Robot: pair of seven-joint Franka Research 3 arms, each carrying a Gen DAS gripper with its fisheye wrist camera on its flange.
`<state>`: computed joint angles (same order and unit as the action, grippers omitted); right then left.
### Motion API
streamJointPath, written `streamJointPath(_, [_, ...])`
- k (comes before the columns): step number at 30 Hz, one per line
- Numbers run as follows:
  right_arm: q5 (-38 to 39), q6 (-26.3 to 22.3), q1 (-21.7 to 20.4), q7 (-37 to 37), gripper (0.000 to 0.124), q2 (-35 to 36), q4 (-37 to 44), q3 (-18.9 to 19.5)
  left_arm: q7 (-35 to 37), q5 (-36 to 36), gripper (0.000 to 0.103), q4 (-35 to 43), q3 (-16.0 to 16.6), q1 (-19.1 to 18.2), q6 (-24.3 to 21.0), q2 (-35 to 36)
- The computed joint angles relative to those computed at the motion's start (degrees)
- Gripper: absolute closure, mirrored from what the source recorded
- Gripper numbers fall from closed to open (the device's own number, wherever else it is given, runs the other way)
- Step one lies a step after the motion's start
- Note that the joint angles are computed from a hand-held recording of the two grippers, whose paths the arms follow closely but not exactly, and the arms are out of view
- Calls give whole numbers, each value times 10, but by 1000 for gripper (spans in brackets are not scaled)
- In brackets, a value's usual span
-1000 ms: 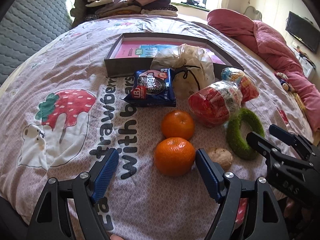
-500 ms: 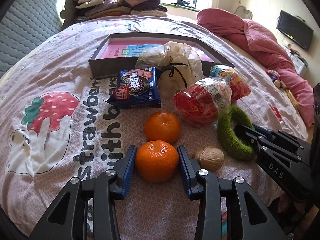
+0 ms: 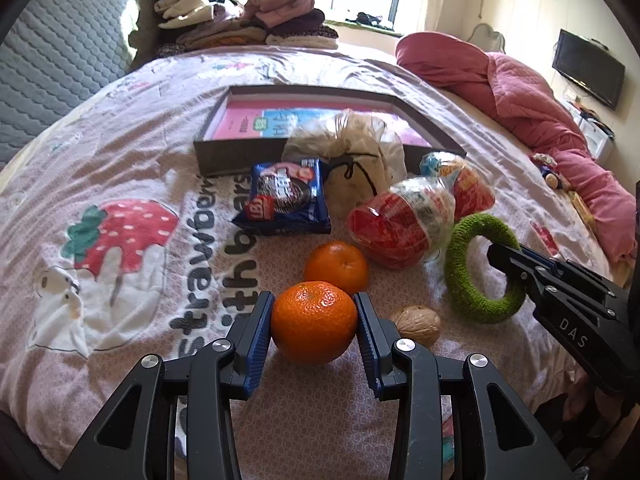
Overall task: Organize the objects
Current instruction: 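Carry the orange with left gripper while right gripper carries the ring to the tray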
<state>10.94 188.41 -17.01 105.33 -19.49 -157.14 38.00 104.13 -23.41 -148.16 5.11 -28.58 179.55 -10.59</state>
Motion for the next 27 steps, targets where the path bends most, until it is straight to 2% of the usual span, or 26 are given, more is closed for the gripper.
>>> streamJointPath(11, [6,9,-1,-7,111,-35,-2,5,-37,48,62,-12,18,-10,21,-20])
streamJointPath(19, [9,10,-11,-11,111,-40,8,13,-65,87,62,7,31,-15,15,-16])
streamJointPath(22, [8,12,-19,-15,111,-38,18,18,-73,99,62,20,17,2,17,-7])
streamJointPath(25, [7,14,-35,-18,111,-35,29,31,-66,93,62,39,19,0,15,4])
streamJointPath(27, [7,15,-51,-20,111,-32,37,43,-68,99,62,53,4,17,12,14])
